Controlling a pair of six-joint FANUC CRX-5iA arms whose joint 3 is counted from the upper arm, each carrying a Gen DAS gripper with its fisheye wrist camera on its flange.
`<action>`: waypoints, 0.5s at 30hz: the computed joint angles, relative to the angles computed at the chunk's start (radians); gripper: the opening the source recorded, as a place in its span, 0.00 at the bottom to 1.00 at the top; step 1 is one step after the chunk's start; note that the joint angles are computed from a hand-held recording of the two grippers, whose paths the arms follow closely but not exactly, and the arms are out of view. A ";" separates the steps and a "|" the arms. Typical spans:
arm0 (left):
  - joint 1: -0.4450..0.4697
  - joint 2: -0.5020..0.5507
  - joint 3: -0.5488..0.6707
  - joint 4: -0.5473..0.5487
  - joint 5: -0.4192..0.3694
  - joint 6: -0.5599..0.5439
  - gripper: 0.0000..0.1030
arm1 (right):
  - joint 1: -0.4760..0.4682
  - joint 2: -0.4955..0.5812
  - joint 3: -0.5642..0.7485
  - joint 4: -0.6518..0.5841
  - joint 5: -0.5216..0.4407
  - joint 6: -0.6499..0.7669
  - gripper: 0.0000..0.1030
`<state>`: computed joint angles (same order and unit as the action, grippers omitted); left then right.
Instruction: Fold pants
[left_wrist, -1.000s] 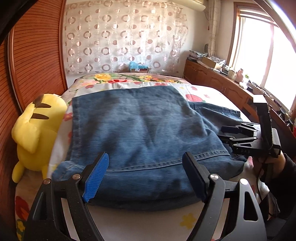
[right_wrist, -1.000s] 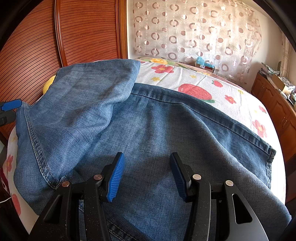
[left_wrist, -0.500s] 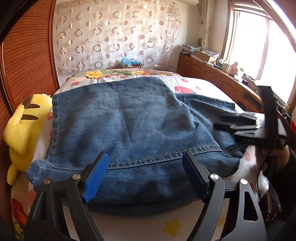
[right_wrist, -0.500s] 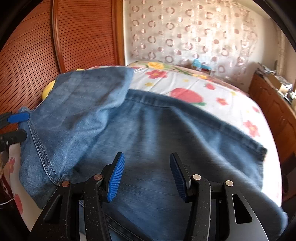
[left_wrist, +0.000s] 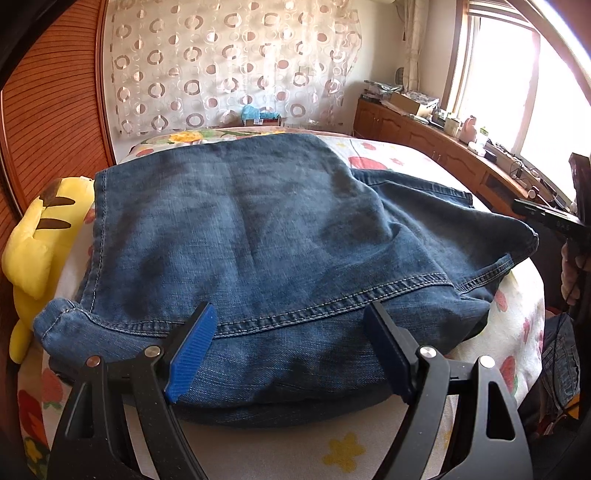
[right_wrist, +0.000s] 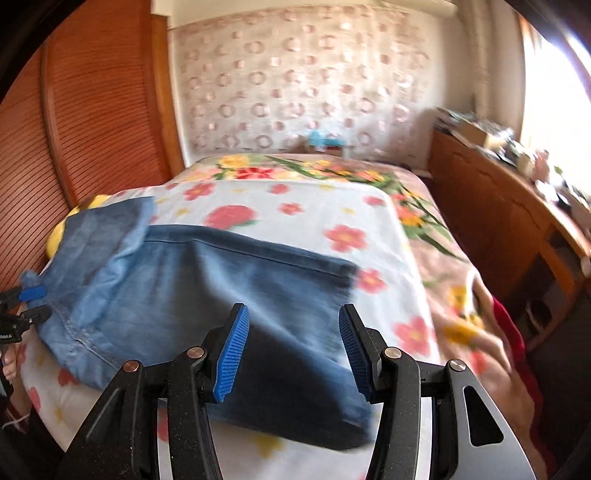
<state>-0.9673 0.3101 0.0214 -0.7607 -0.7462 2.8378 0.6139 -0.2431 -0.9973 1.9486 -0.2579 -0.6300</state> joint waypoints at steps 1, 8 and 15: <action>-0.001 0.002 0.002 -0.001 -0.002 0.001 0.80 | -0.022 -0.013 -0.014 -0.006 0.020 -0.003 0.51; -0.005 0.009 0.010 0.001 -0.017 -0.007 0.80 | -0.015 -0.014 -0.043 -0.151 0.049 0.050 0.51; -0.003 0.008 0.009 0.004 -0.015 -0.009 0.80 | 0.035 0.037 -0.023 -0.252 0.042 0.118 0.51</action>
